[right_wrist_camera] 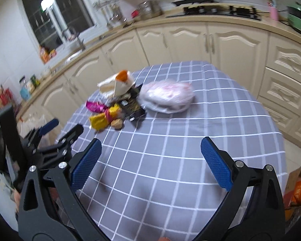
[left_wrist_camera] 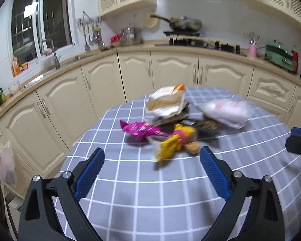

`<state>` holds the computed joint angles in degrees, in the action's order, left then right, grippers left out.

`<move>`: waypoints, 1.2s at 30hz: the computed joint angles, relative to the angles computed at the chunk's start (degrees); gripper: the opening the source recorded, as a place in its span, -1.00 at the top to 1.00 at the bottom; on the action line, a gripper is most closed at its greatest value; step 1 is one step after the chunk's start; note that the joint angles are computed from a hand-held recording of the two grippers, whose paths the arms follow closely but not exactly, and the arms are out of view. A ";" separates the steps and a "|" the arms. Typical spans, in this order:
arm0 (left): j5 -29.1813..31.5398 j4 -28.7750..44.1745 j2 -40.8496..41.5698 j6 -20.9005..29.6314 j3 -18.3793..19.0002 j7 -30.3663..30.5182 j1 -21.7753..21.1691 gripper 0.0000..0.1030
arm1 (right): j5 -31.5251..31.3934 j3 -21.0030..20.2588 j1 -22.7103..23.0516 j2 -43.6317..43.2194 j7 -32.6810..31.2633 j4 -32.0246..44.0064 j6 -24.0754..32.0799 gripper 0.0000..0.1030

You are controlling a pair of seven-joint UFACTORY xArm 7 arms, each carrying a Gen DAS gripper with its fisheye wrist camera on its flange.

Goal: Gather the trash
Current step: 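Return both tools to the table toward the remaining wrappers, then grasp the yellow wrapper with the left tool while the right tool grasps the brown cookie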

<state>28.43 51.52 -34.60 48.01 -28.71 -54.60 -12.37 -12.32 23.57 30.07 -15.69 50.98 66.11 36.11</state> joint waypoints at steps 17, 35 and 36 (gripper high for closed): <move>-12.72 -3.22 7.30 -15.40 10.72 12.18 -4.84 0.72 | -5.47 -2.27 5.90 15.78 -4.18 11.29 2.11 -0.78; -16.76 -6.93 1.24 -11.33 11.36 18.64 -4.75 -0.14 | -7.82 -8.40 14.71 26.51 -7.20 21.94 3.73 0.47; -17.90 -6.97 1.63 -11.81 12.09 20.06 -5.69 -0.02 | -7.28 -8.30 14.41 25.48 -7.15 20.65 3.26 0.47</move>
